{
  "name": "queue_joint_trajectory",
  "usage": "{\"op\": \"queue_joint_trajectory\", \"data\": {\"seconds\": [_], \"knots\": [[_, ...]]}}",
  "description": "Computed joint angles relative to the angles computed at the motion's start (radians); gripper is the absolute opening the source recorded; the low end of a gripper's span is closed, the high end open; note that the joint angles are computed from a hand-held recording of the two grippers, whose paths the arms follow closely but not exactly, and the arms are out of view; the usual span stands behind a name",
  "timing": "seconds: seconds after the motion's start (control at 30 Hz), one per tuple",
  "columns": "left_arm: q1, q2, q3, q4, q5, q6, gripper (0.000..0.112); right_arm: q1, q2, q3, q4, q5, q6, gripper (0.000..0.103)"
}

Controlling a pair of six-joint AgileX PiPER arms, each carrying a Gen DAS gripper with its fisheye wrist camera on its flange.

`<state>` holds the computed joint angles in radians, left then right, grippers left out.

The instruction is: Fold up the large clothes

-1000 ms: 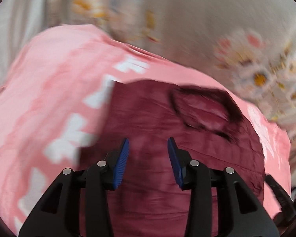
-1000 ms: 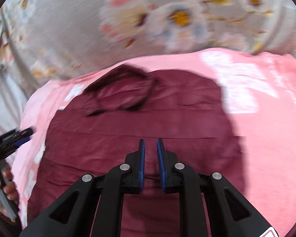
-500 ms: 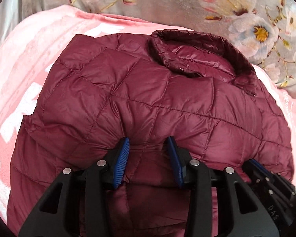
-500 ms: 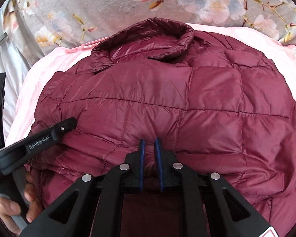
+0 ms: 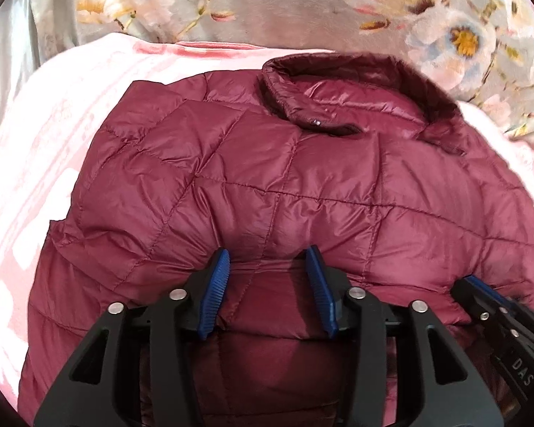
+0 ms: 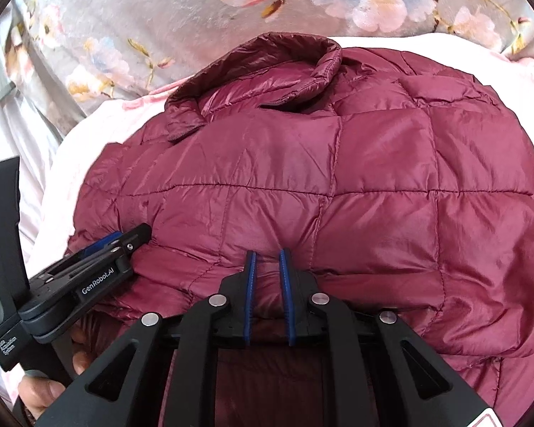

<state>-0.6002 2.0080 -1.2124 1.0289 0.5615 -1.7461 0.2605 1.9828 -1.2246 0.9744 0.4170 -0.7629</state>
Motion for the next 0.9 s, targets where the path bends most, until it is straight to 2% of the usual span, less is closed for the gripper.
{"op": "queue_joint_trajectory", "data": {"seconds": [0.03,0.07,0.1,0.13,0.17,0.23,0.27,0.4,0.47,0.5,0.53,0.57,0.6,0.63,0.67,0.77,0.8,0.9], "knots": [[0.02,-0.024,0.023,0.0,-0.055,-0.002,0.051,-0.012,-0.005,0.003,0.032,0.016,-0.022,0.015],[0.058,-0.067,0.059,-0.028,-0.143,0.022,0.051,-0.025,-0.014,0.0,0.034,0.037,-0.013,0.019],[0.097,-0.11,0.083,-0.09,-0.216,0.082,0.051,-0.035,-0.019,-0.009,0.034,0.059,-0.007,0.022],[0.128,-0.134,0.079,-0.19,-0.248,0.182,0.051,-0.054,-0.029,-0.026,0.044,0.09,-0.013,0.024],[0.159,-0.158,0.067,-0.29,-0.263,0.282,0.055,-0.065,-0.032,-0.046,0.048,0.101,-0.008,0.031],[0.23,-0.163,0.01,-0.49,-0.293,0.479,0.066,-0.089,-0.007,-0.131,0.041,0.132,0.053,0.04],[0.261,-0.148,-0.022,-0.59,-0.304,0.572,0.067,-0.1,0.021,-0.182,0.042,0.16,0.087,0.04],[0.354,-0.004,-0.214,-0.99,-0.281,0.844,0.066,-0.126,0.189,-0.443,0.006,0.243,0.29,0.04],[0.383,0.07,-0.319,-1.19,-0.211,1.027,0.065,-0.127,0.289,-0.588,-0.041,0.286,0.415,0.04],[0.394,0.114,-0.37,-1.278,-0.18,1.106,0.065,-0.128,0.326,-0.641,-0.052,0.312,0.448,0.036],[0.399,0.14,-0.4,-1.325,-0.161,1.158,0.059,-0.127,0.374,-0.71,-0.075,0.344,0.499,0.031],[0.398,0.163,-0.428,-1.333,-0.139,1.179,0.045,-0.125,0.414,-0.77,-0.094,0.375,0.532,0.014],[0.395,0.184,-0.462,-1.301,-0.107,1.169,0.036,-0.124,0.432,-0.796,-0.103,0.39,0.54,0.01],[0.389,0.203,-0.488,-1.268,-0.079,1.166,0.019,-0.123,0.435,-0.802,-0.119,0.395,0.54,0.009],[0.386,0.208,-0.487,-1.249,-0.074,1.163,0.01,-0.124,0.416,-0.771,-0.118,0.377,0.512,0.009],[0.385,0.209,-0.44,-1.265,-0.125,1.219,0.007,-0.113,0.335,-0.642,-0.177,0.269,0.424,0.008],[0.38,0.211,-0.429,-1.255,-0.141,1.219,0.007,-0.11,0.333,-0.631,-0.196,0.263,0.411,0.007],[0.335,0.208,-0.395,-1.026,-0.2,1.057,0.007,-0.098,0.379,-0.654,-0.269,0.258,0.438,0.006]]}}
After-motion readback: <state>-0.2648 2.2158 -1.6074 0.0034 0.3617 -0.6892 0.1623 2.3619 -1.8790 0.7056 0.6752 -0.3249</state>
